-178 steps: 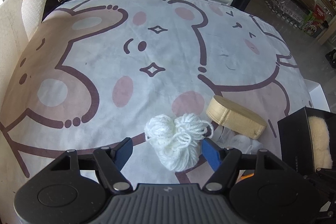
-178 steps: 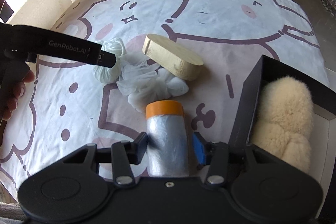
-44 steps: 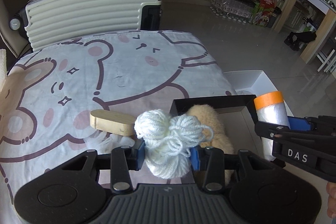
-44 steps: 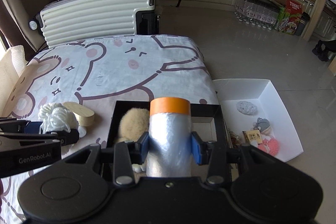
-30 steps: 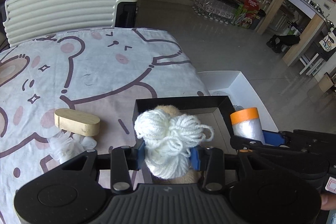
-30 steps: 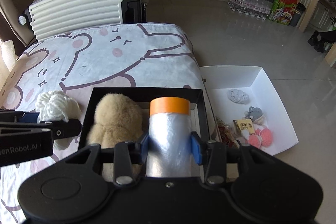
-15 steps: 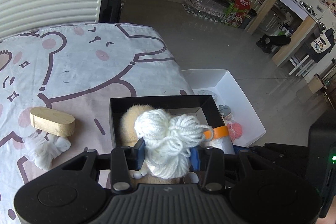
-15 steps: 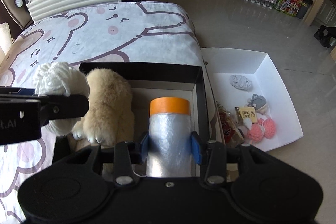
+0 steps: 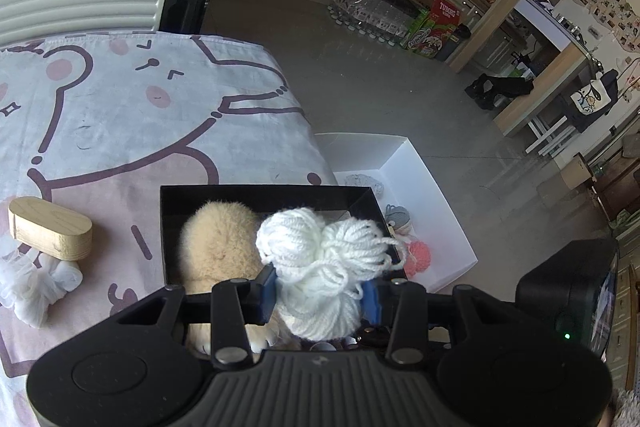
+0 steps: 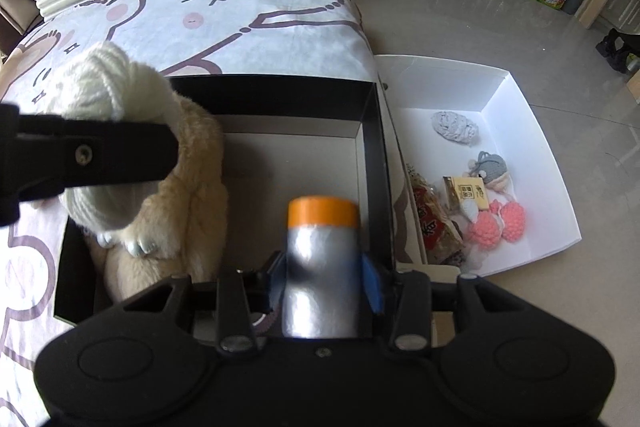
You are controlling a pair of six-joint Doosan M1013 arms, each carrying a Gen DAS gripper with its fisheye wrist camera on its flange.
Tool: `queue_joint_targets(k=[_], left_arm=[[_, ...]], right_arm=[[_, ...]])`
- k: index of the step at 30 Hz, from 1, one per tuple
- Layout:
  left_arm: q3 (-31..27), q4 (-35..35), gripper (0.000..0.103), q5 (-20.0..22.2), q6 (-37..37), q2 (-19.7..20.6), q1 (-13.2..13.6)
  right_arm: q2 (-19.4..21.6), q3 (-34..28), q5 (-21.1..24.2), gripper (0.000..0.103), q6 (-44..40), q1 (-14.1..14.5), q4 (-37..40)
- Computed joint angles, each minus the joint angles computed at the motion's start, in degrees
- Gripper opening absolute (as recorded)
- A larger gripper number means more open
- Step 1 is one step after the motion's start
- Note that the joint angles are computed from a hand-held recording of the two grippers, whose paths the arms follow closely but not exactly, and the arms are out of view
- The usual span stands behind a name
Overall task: Organize objects
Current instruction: 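Lower the yarn into the black box and open the left gripper while the right gripper releases the bottle there, then withdraw both grippers up from the black box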
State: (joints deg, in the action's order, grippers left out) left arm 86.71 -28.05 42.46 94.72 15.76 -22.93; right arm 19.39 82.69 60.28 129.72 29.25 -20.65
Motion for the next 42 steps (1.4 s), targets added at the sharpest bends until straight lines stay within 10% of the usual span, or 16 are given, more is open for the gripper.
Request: queue_joint_targets(k=[42], left_arm=[[-0.2,4.1,0.056,-1.9,-7.1,-0.3,1.2]], right_arm=[[-2.1,1.2,-9.0,0.037,13.2,-1.0,-3.9]])
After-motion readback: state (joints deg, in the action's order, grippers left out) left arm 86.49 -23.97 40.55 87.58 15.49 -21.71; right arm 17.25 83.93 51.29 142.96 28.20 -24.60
